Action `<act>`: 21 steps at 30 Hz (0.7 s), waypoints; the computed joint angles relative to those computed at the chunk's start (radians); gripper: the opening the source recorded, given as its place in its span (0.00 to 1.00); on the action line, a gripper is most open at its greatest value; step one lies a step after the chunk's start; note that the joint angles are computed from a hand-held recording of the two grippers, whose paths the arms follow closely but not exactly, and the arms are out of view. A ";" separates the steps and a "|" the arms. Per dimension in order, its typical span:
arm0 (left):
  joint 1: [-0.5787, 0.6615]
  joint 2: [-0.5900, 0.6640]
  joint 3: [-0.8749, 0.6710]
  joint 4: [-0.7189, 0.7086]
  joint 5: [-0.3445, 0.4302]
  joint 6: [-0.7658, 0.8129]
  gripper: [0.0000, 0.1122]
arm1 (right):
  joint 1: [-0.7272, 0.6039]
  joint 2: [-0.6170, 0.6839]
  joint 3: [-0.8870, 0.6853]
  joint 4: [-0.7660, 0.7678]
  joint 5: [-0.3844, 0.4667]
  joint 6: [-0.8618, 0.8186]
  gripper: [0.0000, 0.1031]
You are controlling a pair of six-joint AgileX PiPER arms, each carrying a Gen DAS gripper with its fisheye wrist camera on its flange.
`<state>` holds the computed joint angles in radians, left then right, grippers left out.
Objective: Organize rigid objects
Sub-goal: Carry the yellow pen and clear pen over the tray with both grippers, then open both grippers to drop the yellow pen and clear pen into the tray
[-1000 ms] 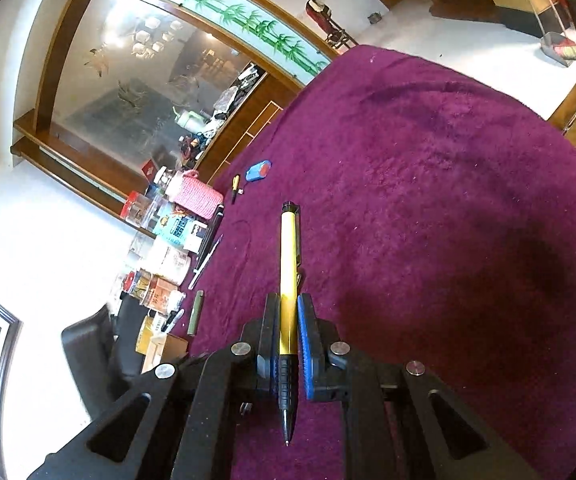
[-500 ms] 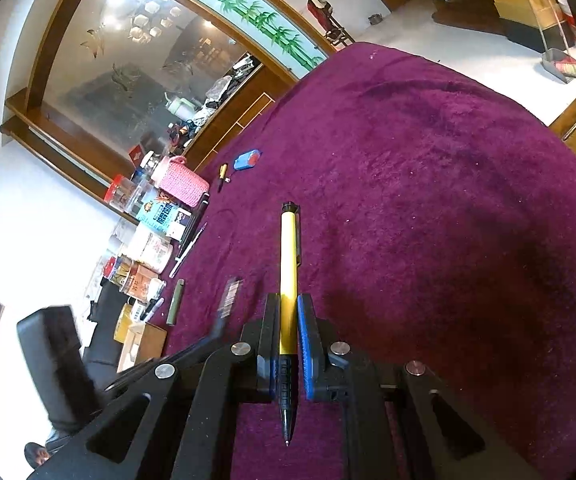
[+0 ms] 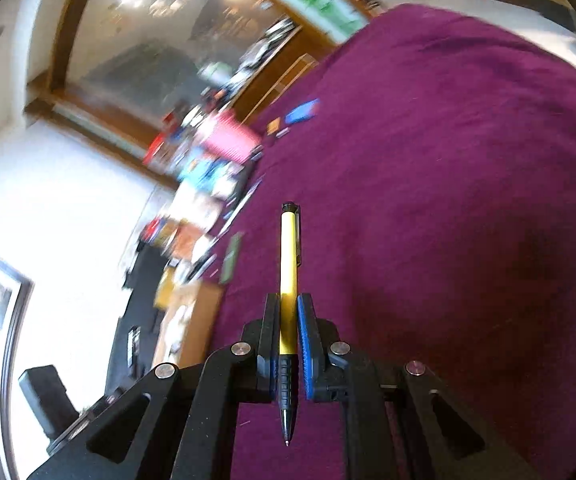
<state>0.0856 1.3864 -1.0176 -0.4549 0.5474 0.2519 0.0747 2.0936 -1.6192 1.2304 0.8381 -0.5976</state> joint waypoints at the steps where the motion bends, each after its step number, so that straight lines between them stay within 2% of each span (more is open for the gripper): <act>1: 0.047 -0.022 0.026 -0.020 0.008 0.026 0.08 | 0.034 -0.014 -0.006 -0.015 -0.001 0.010 0.09; 5: 0.215 -0.061 0.119 -0.092 0.017 0.114 0.08 | 0.154 -0.036 -0.046 -0.079 -0.014 0.059 0.09; 10: 0.363 -0.025 0.175 -0.210 0.053 0.243 0.08 | 0.315 0.007 -0.156 -0.186 -0.007 0.177 0.10; 16: 0.356 0.002 0.200 -0.205 0.009 0.246 0.08 | 0.469 0.135 -0.377 -0.351 0.042 0.366 0.10; 21: 0.348 0.018 0.205 -0.248 -0.020 0.287 0.08 | 0.564 0.268 -0.648 -0.549 0.148 0.547 0.10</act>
<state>0.4338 1.4049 -0.8123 -0.7032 0.5277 0.5393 0.6384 2.3612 -2.2668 0.6818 0.9857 -0.0504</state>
